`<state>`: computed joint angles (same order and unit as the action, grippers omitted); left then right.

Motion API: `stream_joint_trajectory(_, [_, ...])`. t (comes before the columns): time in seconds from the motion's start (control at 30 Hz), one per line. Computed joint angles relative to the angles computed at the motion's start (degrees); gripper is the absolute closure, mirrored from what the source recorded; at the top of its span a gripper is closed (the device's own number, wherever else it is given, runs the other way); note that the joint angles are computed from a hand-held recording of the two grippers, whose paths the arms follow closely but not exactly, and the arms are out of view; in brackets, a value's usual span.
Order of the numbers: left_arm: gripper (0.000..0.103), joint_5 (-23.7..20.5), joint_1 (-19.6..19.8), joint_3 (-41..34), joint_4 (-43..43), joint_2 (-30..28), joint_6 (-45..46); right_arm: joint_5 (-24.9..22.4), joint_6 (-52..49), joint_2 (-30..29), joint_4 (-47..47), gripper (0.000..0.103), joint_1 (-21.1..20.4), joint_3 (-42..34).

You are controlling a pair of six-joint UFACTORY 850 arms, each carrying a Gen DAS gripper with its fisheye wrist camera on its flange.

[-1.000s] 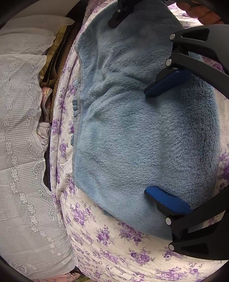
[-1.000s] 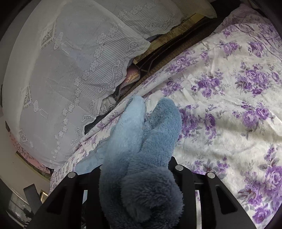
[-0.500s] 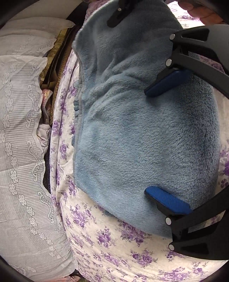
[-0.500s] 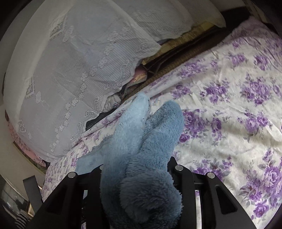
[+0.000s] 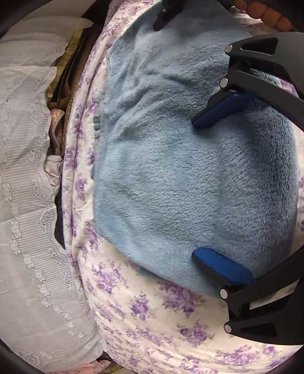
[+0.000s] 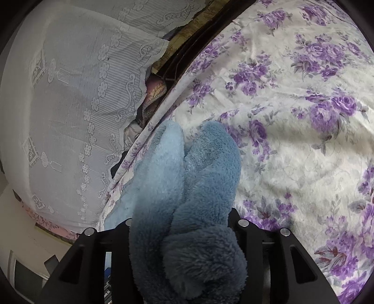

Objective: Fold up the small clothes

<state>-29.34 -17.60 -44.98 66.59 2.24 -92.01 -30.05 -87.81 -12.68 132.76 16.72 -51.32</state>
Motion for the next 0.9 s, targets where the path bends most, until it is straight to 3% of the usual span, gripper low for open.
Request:
stream_joint_trajectory(0.17, [0.004, 8.14, 6.13, 2.60, -4.03, 3.54, 2.44, -0.71, 0.38, 0.15, -0.29, 0.059, -0.25, 0.49])
stream_joint_trajectory(0.2, [0.004, 7.65, 6.71, 2.94, -3.34, 4.15, 1.10, -0.68, 0.44, 0.12, -0.35, 0.059, -0.27, 0.46])
stream_joint_trajectory(0.3, [0.004, -0.81, 7.57, 2.86, -1.11, 3.54, -4.24, -0.77, 0.90, 0.02, -0.74, 0.059, -0.35, 0.38])
stream_joint_trajectory(0.33, [0.004, -0.21, 9.16, 2.82, -3.52, 3.32, -2.80, -0.67, 1.07, -0.06, -0.96, 0.059, -0.37, 0.21])
stream_joint_trajectory(0.4, [0.004, 6.50, 13.04, 3.79, -10.84, 4.55, 0.90, -0.64, 0.98, -0.01, -0.85, 0.059, -0.35, 0.26])
stream_joint_trajectory(0.43, [0.004, 7.82, 13.43, 4.35, -10.95, 5.28, -0.29, -0.64, 0.98, -0.01, -0.85, 0.059, -0.35, 0.26])
stream_joint_trajectory(0.53, [0.005, 2.44, 8.47, 4.38, -1.50, 6.74, -6.37, -0.68, 1.11, -0.03, -1.00, 0.059, -0.36, 0.23])
stream_joint_trajectory(0.63, [0.005, -0.13, 2.47, 4.49, 5.33, 7.34, -9.04, -0.47, 0.09, 0.28, -0.05, 0.061, -0.24, 0.43])
stream_joint_trajectory(0.73, [0.005, -1.12, -2.81, 3.17, 5.97, 5.10, -5.74, 0.56, -3.59, 1.26, 2.26, 0.066, 0.46, 0.81])
stream_joint_trajectory(0.8, [0.005, -5.12, -5.75, 2.04, 6.49, 2.38, -4.76, 1.75, -7.45, 2.27, 4.74, 0.067, 1.28, 1.09])
stream_joint_trajectory(0.87, [0.005, -7.79, -6.83, 1.44, 7.54, 0.96, -5.31, 2.83, -12.55, 3.67, 7.89, 0.068, 2.34, 1.47])
stream_joint_trajectory(0.9, [0.005, -7.04, -6.56, 1.78, 7.32, 1.61, -5.63, 3.31, -14.78, 4.21, 9.18, 0.068, 2.87, 1.49])
